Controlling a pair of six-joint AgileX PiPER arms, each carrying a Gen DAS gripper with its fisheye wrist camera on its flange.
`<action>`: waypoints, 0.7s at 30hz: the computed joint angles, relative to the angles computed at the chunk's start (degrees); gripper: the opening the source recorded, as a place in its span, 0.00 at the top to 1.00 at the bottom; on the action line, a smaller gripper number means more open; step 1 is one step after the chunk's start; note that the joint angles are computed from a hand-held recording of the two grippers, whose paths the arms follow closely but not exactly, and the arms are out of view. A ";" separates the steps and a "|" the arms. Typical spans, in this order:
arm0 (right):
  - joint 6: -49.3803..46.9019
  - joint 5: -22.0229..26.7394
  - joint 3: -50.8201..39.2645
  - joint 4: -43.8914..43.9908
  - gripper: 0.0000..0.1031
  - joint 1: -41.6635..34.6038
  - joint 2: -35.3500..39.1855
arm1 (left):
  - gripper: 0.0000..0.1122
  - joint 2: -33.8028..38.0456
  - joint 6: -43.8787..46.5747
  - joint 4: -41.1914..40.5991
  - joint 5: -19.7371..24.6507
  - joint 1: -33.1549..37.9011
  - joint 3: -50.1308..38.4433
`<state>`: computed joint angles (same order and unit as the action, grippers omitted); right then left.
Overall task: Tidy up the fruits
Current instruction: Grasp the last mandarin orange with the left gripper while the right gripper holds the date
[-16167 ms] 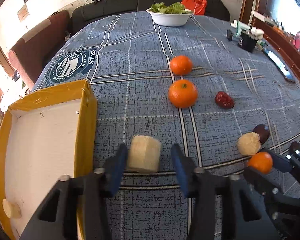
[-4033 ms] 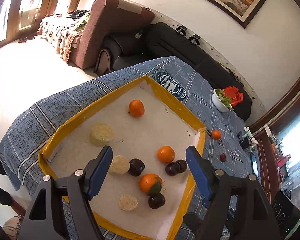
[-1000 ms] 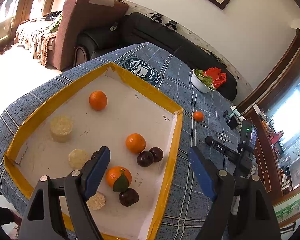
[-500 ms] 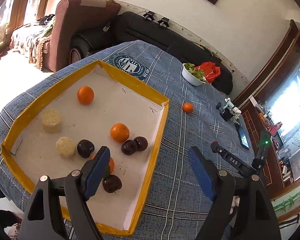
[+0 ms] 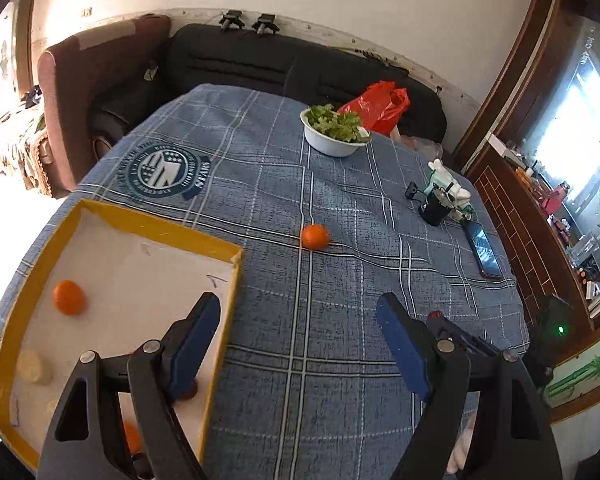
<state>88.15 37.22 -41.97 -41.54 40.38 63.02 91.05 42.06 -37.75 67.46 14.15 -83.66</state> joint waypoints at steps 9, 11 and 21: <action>-25.46 -16.25 5.79 26.86 0.79 -13.31 -2.81 | 0.33 19.95 -17.00 10.69 -5.78 -16.19 -16.26; -28.75 -17.31 5.91 30.20 0.79 -13.74 -2.47 | 0.33 23.16 -19.72 13.49 -7.29 -18.22 -19.08; -34.00 -18.38 6.14 35.54 0.79 -14.98 -1.41 | 0.70 28.81 -19.68 16.23 -8.73 -21.28 -21.67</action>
